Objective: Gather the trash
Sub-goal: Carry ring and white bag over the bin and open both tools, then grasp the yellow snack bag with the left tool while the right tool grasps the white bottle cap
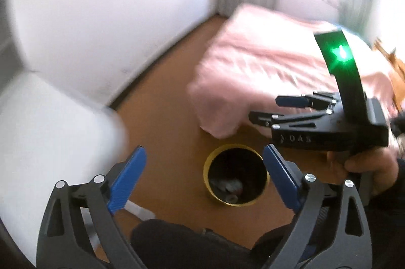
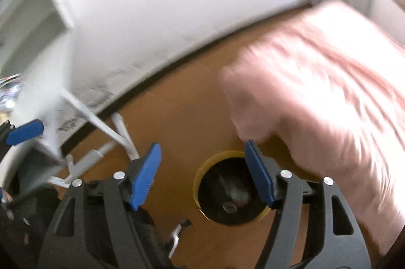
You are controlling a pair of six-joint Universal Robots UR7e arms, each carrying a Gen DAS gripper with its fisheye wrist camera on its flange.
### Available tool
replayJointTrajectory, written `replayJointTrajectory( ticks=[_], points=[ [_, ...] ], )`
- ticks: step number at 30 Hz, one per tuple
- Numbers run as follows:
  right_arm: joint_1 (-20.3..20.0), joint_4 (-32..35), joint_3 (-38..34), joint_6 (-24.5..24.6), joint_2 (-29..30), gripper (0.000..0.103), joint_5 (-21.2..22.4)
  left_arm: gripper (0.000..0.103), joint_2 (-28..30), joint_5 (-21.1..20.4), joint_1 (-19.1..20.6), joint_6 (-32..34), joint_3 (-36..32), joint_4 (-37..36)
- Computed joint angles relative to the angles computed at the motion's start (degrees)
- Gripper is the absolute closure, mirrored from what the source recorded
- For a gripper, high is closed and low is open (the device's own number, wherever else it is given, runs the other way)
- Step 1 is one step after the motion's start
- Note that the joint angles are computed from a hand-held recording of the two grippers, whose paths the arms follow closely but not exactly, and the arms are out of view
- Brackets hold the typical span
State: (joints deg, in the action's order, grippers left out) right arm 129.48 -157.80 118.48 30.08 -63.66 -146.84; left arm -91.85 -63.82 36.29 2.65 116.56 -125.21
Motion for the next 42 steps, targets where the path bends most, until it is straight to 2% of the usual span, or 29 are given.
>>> replayJointTrajectory(
  ticks=[1,3,4,6,9,10,14,16,20,24,29,32,34,36,38,42],
  points=[
    [1.6,-1.9,-3.5,-3.8,3.1,0.035,0.8,0.012,-1.5,1.3,0.1,-0.4,-0.7,0.9],
    [2.9,-3.9,-8.4,-8.7,7.2,0.034,3.1,0.012,-5.5,7.0,0.5,-1.9,-2.8,3.8],
    [3.7,-5.1,-12.6,-12.8,10.7,0.034,6.2,0.011,-6.9,9.4,0.8,-2.6,-3.7,5.1],
    [4.6,-5.2,-19.4,-17.6,16.2,0.033,11.1,0.011,-10.2,16.0,2.0,-4.0,-5.8,8.4],
    [5.0,-0.8,-30.4,-22.3,24.2,0.032,20.3,0.011,-14.4,25.7,4.5,-6.9,-8.6,14.4],
    [5.1,1.2,-34.3,-23.4,27.1,0.032,23.1,0.011,-15.5,27.4,5.4,-7.8,-9.2,16.0],
    [5.1,7.8,-48.2,-27.6,36.8,0.032,27.7,0.011,-21.3,33.9,10.5,-12.5,-12.1,23.8],
    [4.4,12.3,-56.4,-28.9,41.8,0.032,29.8,0.011,-23.0,34.0,13.2,-12.9,-13.3,24.9],
    [3.5,20.3,-70.7,-30.0,49.7,0.032,30.7,0.011,-25.7,32.5,17.5,-13.0,-14.1,25.4],
    [2.1,27.3,-82.3,-30.3,56.1,0.032,33.6,0.011,-25.5,31.1,19.2,-8.5,-14.1,23.0],
    [1.9,33.9,-92.3,-33.0,61.7,0.033,33.5,0.011,-20.9,28.2,21.4,2.0,-15.0,15.9],
    [1.5,35.6,-94.9,-32.9,63.0,0.04,34.6,0.011,-16.5,26.9,23.6,7.4,-17.2,13.0],
    [1.5,36.9,-96.9,-33.9,64.1,0.059,34.4,0.011,-14.2,25.5,24.6,10.4,-18.6,12.8],
    [1.6,37.7,-97.1,-35.0,64.0,0.071,34.7,0.011,-12.2,24.3,25.5,13.7,-19.7,12.7],
    [1.9,36.5,-94.9,-35.8,63.1,0.071,33.7,0.011,-10.9,24.9,26.1,14.5,-20.1,12.7],
    [2.0,29.4,-83.8,-35.7,56.9,0.071,34.6,0.011,-8.2,22.8,27.8,15.6,-22.3,16.2]
  ],
)
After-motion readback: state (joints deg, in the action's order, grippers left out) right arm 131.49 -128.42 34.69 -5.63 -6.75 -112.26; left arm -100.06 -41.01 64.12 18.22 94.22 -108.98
